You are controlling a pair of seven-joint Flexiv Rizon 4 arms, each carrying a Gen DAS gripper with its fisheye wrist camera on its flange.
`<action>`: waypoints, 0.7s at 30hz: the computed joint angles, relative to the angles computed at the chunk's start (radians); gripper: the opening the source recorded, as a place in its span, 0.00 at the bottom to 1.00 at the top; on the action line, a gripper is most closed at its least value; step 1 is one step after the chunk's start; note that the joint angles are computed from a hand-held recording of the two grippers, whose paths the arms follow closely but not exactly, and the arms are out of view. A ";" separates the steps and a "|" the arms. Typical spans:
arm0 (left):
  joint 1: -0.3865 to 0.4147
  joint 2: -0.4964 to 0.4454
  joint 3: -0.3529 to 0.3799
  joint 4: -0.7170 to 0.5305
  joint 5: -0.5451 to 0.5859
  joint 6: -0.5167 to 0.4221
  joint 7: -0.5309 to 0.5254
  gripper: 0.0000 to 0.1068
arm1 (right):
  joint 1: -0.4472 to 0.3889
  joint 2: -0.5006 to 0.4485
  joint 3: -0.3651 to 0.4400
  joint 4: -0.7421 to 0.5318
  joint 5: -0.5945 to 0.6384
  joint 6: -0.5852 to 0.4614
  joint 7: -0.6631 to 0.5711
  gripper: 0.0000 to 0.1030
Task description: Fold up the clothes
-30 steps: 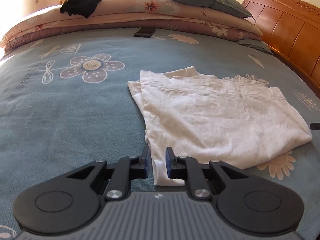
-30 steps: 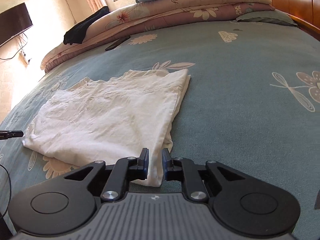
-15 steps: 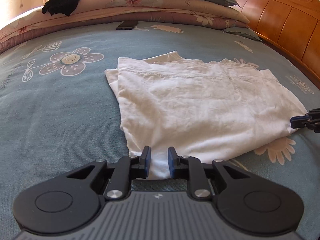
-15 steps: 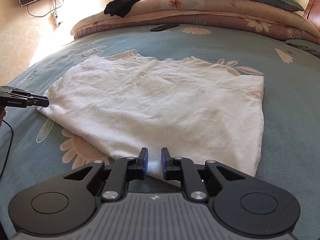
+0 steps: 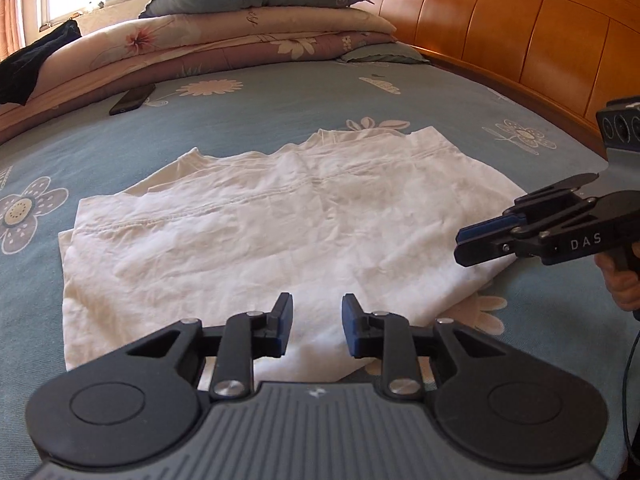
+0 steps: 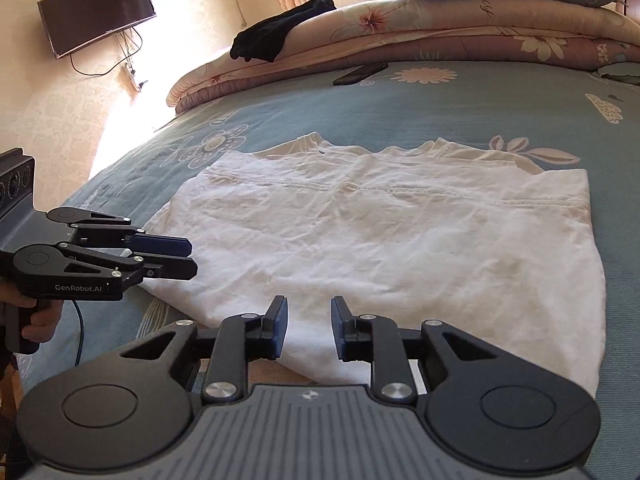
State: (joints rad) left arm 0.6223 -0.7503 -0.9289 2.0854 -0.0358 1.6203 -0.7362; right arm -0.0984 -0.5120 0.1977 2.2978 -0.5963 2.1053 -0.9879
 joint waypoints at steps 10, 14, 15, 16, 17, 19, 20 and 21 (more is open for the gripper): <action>0.254 0.056 -0.091 0.142 0.016 0.041 -0.078 0.33 | 0.014 0.065 -0.064 0.127 0.147 0.087 -0.072 0.37; 0.244 0.024 -0.067 0.104 0.042 0.062 -0.133 0.36 | 0.077 0.053 -0.088 0.106 0.260 0.105 -0.080 0.37; 0.226 0.032 -0.040 0.095 0.041 0.051 -0.147 0.36 | 0.085 0.048 -0.089 0.102 0.281 0.112 -0.075 0.37; 0.206 0.041 -0.011 0.087 0.037 0.040 -0.159 0.36 | 0.102 0.048 -0.099 0.104 0.312 0.111 -0.079 0.38; 0.189 0.048 0.015 0.079 0.034 0.027 -0.171 0.36 | 0.119 0.049 -0.110 0.106 0.345 0.109 -0.085 0.38; 0.232 0.034 -0.020 0.101 0.034 0.040 -0.166 0.37 | 0.151 0.061 -0.136 0.121 0.406 0.082 -0.103 0.38; 0.264 0.028 -0.047 0.114 0.038 0.041 -0.170 0.37 | 0.156 0.066 -0.144 0.128 0.424 0.070 -0.112 0.38; 0.277 0.034 -0.058 0.120 0.043 0.042 -0.177 0.37 | 0.143 0.067 -0.141 0.134 0.425 0.071 -0.115 0.38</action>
